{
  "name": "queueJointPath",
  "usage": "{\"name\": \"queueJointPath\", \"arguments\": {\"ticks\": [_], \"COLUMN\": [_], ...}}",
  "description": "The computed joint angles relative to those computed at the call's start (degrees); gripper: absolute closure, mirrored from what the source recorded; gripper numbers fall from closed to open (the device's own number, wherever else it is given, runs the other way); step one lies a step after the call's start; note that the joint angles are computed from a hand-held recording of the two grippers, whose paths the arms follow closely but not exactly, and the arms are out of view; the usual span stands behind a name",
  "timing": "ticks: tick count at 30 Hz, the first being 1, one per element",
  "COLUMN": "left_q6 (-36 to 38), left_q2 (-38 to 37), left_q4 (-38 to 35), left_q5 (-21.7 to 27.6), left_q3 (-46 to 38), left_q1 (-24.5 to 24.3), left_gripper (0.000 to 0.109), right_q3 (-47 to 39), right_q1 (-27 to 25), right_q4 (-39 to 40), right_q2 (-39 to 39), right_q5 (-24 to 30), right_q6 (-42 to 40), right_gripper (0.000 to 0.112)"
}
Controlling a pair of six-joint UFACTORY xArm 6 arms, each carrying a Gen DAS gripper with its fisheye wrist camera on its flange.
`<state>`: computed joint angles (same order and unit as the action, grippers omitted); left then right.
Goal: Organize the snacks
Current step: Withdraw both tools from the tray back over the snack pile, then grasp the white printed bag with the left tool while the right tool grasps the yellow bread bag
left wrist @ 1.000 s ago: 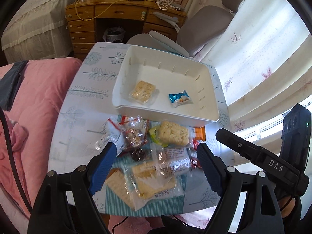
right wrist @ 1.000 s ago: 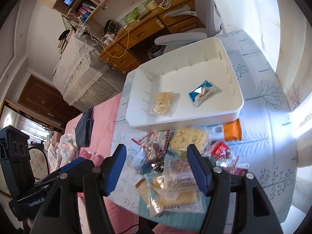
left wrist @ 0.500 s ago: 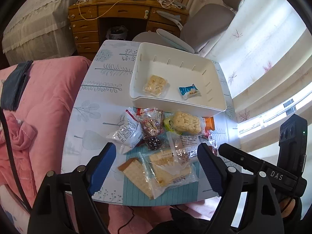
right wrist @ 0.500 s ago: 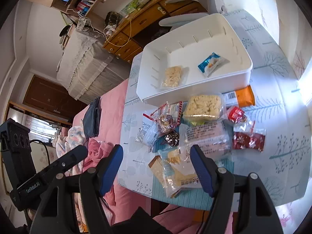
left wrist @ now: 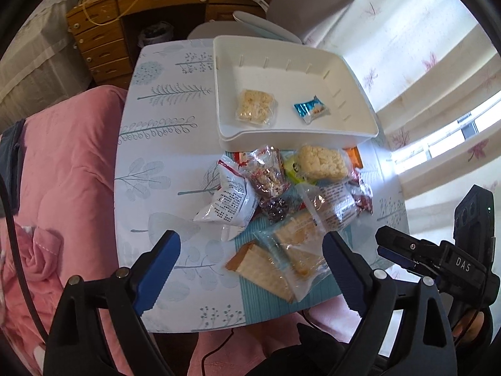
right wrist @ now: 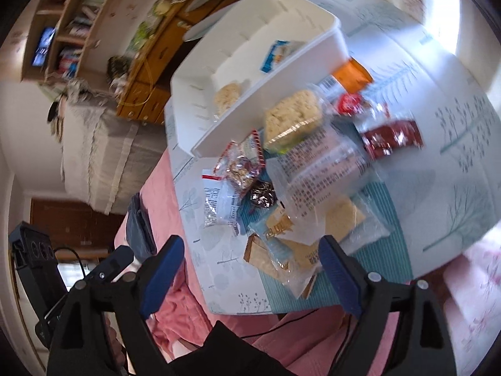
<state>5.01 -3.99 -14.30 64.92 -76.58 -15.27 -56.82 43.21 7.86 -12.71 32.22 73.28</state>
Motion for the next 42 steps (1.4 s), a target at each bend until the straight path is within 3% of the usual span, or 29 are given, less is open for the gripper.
{"name": "queueJointPath", "arguments": {"ticks": [13, 24, 28, 33, 36, 42], "left_q6": [16.0, 17.3, 17.5, 17.4, 16.8, 16.5], "left_q2": [11.7, 21.3, 24.0, 26.9, 28.1, 29.7], "left_q4": [-1.1, -0.3, -0.4, -1.0, -0.9, -1.9], "left_q5": [5.4, 4.9, 4.2, 5.1, 5.7, 6.2], "left_q3": [-7.5, -11.8, -12.5, -14.1, -15.0, -16.5], "left_q1": [1.4, 0.5, 0.2, -0.2, -0.6, -0.2], "left_gripper": [0.017, 0.017, 0.018, 0.028, 0.036, 0.046], "right_q3": [4.8, 12.6, 13.7, 12.7, 12.6, 12.9], "right_q1": [4.7, 5.4, 3.9, 1.5, 0.8, 1.1], "right_q4": [-14.7, -25.1, -36.1, -49.0, -48.2, -35.4], "right_q2": [3.0, 4.8, 6.2, 8.5, 9.1, 9.5], "right_q5": [-4.5, -16.8, -21.7, -25.1, -25.5, -25.1], "right_q6": [37.5, 60.4, 71.1, 84.1, 83.3, 71.1], "right_gripper": [0.024, 0.024, 0.024, 0.026, 0.035, 0.043]}}
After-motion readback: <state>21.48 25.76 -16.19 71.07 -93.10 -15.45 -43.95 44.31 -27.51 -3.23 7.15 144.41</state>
